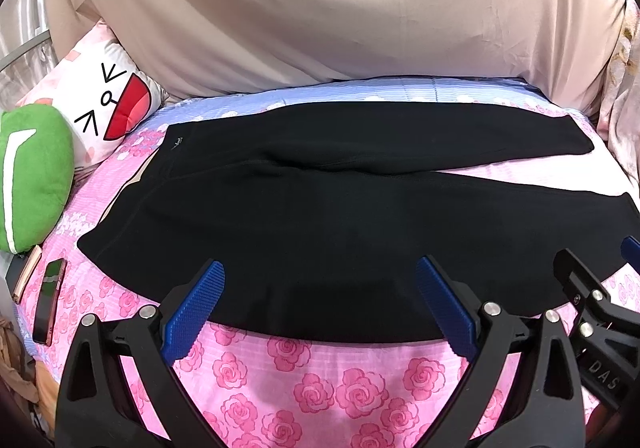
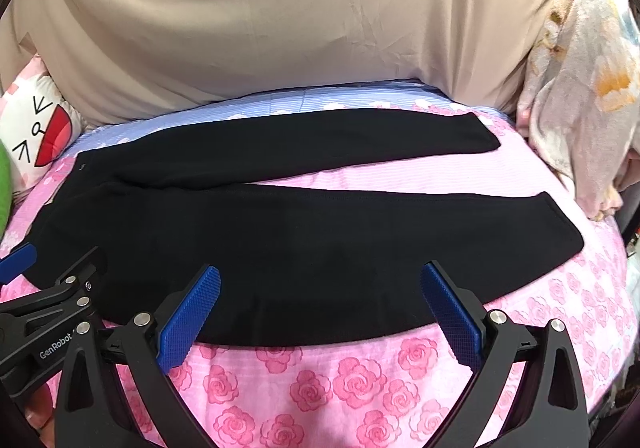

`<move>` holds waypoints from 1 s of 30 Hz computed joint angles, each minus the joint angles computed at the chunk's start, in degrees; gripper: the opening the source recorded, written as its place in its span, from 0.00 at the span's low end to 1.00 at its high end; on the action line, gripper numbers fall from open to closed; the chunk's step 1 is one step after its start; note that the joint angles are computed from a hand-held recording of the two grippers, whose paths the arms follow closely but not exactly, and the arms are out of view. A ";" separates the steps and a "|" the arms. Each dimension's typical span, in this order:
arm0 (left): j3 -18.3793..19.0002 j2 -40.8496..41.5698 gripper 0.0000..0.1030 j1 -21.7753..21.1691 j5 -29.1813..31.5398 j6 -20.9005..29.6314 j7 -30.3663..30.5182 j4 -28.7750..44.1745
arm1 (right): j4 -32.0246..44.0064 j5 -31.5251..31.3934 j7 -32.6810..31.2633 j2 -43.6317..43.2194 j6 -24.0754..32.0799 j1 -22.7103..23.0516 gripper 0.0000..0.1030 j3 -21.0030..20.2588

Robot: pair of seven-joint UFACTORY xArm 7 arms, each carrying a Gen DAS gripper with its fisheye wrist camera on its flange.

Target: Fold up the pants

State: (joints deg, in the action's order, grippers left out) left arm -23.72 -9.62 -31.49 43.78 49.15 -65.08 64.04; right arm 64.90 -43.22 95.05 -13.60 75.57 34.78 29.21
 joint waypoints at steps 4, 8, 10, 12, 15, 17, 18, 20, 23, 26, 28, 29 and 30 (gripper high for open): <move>0.67 0.50 0.92 0.61 0.69 -0.79 -0.22 0.02 | -11.01 2.94 -3.53 -9.79 -13.21 -1.34 0.95 -5.67; 1.85 1.54 0.92 1.61 1.52 -1.98 -0.64 0.51 | -20.24 4.02 -7.36 -20.59 -18.41 -5.48 0.95 -11.56; 2.49 2.00 0.92 2.18 2.20 -2.50 -1.08 0.83 | -23.59 3.41 -13.48 -24.67 -21.98 -8.04 0.95 -17.43; 3.41 2.46 0.93 2.97 2.87 -2.84 -1.30 1.39 | -24.31 3.23 -19.90 -25.43 -24.52 -10.73 0.95 -22.57; 5.90 3.01 0.93 4.71 0.77 -5.20 0.32 2.24 | -22.45 2.46 -30.18 -21.98 -28.91 -15.48 0.94 -30.62; 7.39 3.88 0.93 6.14 -1.36 -5.69 2.04 3.66 | -19.93 2.20 -34.80 -17.84 -31.76 -18.50 0.90 -34.13; 8.28 4.50 0.93 7.09 -1.92 -5.93 2.65 4.63 | -18.57 3.31 -37.05 -15.61 -33.24 -19.31 0.89 -35.87; 9.87 6.61 0.93 8.98 -1.81 -5.02 3.30 7.83 | -15.45 6.09 -42.02 -10.38 -35.79 -20.57 0.88 -39.09; 12.38 10.41 0.93 10.90 -1.04 -4.56 4.49 13.16 | -11.57 9.09 -44.94 -3.92 -37.95 -23.29 0.86 -40.59; 15.14 16.94 0.93 11.12 1.89 -1.72 6.10 21.87 | -9.51 14.36 -48.29 0.79 -41.25 -24.72 0.85 -41.66; 17.41 20.45 0.93 10.38 4.62 -0.88 6.06 26.23 | -8.09 17.31 -50.94 3.49 -41.70 -25.61 0.85 -41.47; 18.80 23.29 0.93 10.20 5.91 -0.70 6.40 29.51 | -7.43 17.46 -51.39 4.65 -41.70 -26.34 0.83 -40.93; 20.05 26.03 0.93 10.01 5.94 -0.05 7.20 32.72 | -7.10 16.89 -51.18 5.37 -41.77 -27.13 0.77 -40.14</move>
State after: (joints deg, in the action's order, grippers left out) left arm -3.67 16.41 -21.48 49.72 49.10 -57.88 96.76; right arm 57.80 -26.33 43.87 -8.23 33.81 7.65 -10.93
